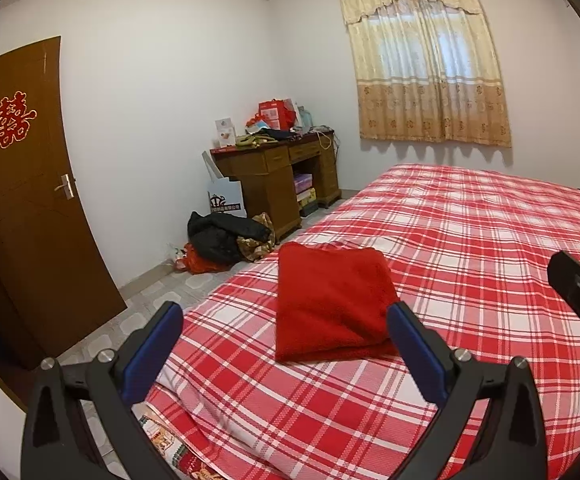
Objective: Fold small clothes
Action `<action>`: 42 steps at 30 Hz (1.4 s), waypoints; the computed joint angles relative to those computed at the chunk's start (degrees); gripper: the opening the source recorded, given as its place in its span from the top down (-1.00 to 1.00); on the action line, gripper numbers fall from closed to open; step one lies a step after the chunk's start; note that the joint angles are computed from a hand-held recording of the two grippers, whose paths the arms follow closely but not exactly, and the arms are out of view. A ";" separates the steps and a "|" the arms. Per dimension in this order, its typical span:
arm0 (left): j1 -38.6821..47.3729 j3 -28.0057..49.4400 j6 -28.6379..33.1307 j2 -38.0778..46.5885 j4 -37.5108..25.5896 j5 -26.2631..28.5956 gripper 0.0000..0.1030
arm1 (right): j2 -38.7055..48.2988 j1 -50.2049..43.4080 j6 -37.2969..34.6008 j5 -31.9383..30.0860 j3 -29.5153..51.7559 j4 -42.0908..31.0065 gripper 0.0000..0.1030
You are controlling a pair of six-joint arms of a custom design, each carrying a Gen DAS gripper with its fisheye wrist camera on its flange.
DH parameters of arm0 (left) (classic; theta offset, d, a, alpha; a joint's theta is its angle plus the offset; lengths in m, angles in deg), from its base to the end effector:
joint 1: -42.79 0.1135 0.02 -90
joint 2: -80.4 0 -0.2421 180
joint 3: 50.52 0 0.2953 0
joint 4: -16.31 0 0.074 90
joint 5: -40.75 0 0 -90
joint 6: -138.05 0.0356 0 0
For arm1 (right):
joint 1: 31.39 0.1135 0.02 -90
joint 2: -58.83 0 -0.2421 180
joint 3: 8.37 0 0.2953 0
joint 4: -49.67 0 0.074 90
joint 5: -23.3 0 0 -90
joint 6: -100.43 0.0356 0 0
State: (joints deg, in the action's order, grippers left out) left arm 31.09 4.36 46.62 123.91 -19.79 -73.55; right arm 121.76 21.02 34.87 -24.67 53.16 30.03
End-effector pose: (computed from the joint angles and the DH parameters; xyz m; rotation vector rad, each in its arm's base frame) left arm 0.2288 -0.0324 0.2939 -0.0934 1.9699 0.2748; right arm 0.2011 0.2222 0.2858 0.0256 1.8465 0.2247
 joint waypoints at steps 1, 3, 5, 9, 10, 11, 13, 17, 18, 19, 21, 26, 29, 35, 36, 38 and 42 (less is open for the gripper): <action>0.08 0.05 -0.02 0.08 -0.05 0.10 -1.00 | 0.13 -0.05 0.11 -0.13 0.01 -0.02 -0.59; -0.07 0.15 -0.21 0.00 -0.42 0.11 -1.00 | 0.10 -0.16 0.24 -0.42 -0.11 -0.01 -0.59; -0.14 0.10 -0.08 -0.08 -0.58 0.10 -1.00 | 0.28 -0.16 0.47 -0.40 0.07 -0.20 -0.59; -0.15 0.20 0.05 0.07 -0.53 0.08 -1.00 | 0.16 -0.17 0.97 -0.65 0.21 -0.63 -0.59; -0.16 0.28 -0.04 0.14 -0.66 0.20 -1.00 | 0.19 -0.07 1.01 -0.55 0.30 -0.79 -0.59; -0.30 0.26 -0.19 0.11 -0.81 0.07 -1.00 | 0.25 0.03 0.99 -0.42 0.34 -0.86 -0.59; -0.14 0.47 -0.52 0.44 -1.09 0.41 -1.00 | 0.18 -0.05 0.93 -0.60 0.31 -0.80 -0.59; 0.43 1.10 -0.74 1.19 -1.84 1.39 -1.00 | 0.35 -0.13 0.70 -0.87 0.36 -0.78 -0.60; 0.46 1.23 -0.81 1.30 -2.01 1.43 -1.00 | 0.35 -0.14 0.68 -0.95 0.37 -0.71 -0.60; 0.58 1.23 -0.77 1.31 -2.02 1.62 -1.00 | 0.34 -0.20 0.63 -1.04 0.41 -0.70 -0.60; 0.53 1.19 -0.78 1.30 -1.87 1.44 -1.00 | 0.29 -0.23 0.44 -1.06 0.27 -0.43 -0.60; 0.46 0.98 -0.84 1.15 -1.85 1.49 -1.00 | -0.10 -0.28 0.52 -1.13 -0.08 -0.51 -0.60; 0.51 1.25 -1.08 1.45 -2.15 2.05 -1.00 | -0.14 -0.24 0.65 -0.97 -0.18 -0.63 -0.60; 0.27 1.47 -1.28 1.60 -2.44 1.96 -1.00 | -0.85 -0.19 0.77 -0.96 -0.59 -0.97 -0.60; 0.22 1.47 -1.36 1.63 -2.50 1.94 -1.00 | -0.72 -0.22 0.72 -0.99 -0.47 -0.97 -0.60; 0.36 1.49 -1.48 1.71 -2.56 2.10 -1.00 | -0.75 -0.20 0.66 -0.93 -0.47 -0.92 -0.60; 0.60 1.25 -1.43 1.51 -2.20 2.04 -1.00 | -0.77 0.05 0.44 -0.54 -0.59 -0.72 -0.60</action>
